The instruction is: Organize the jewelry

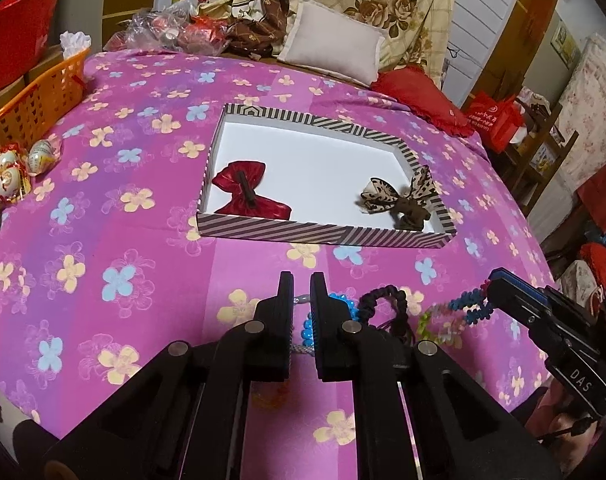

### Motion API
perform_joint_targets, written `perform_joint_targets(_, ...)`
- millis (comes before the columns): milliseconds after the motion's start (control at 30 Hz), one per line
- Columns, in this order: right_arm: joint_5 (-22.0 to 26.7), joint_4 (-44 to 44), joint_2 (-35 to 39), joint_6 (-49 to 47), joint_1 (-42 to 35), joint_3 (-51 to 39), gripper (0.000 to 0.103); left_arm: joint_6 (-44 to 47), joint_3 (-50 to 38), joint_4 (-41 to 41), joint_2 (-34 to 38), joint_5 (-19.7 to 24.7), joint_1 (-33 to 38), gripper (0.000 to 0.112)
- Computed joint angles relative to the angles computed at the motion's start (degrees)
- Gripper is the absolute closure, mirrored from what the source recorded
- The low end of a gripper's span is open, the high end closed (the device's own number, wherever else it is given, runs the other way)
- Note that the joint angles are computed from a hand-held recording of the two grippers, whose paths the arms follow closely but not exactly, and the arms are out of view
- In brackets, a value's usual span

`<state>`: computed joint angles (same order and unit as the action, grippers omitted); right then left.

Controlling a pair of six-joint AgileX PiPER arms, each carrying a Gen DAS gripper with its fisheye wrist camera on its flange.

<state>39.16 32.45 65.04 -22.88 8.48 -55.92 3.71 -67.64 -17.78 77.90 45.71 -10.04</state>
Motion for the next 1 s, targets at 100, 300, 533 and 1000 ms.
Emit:
perform_joint_targets(100,0.1,-0.19,-0.08,0.07,0.03,-0.09,0.09,1.3,-0.31,-0.88,0.07,1.16,0.52,0.105)
perform_joint_targets(300,0.36,-0.57,-0.19,0.23,0.01,0.07,0.09,2.15,2.67,0.58,0.13,2.3,0.97,0.071)
perform_joint_targets(533,0.18,-0.94,0.37,0.28,0.54,0.25,0.091,2.04,8.45,4.9,1.15,-0.04,-2.71,0.065)
perform_joint_targets(1000,-0.09,-0.81,0.4,0.51,0.91,-0.05,0.09,8.0,7.3,-2.05,-0.02,1.69,1.61,0.108)
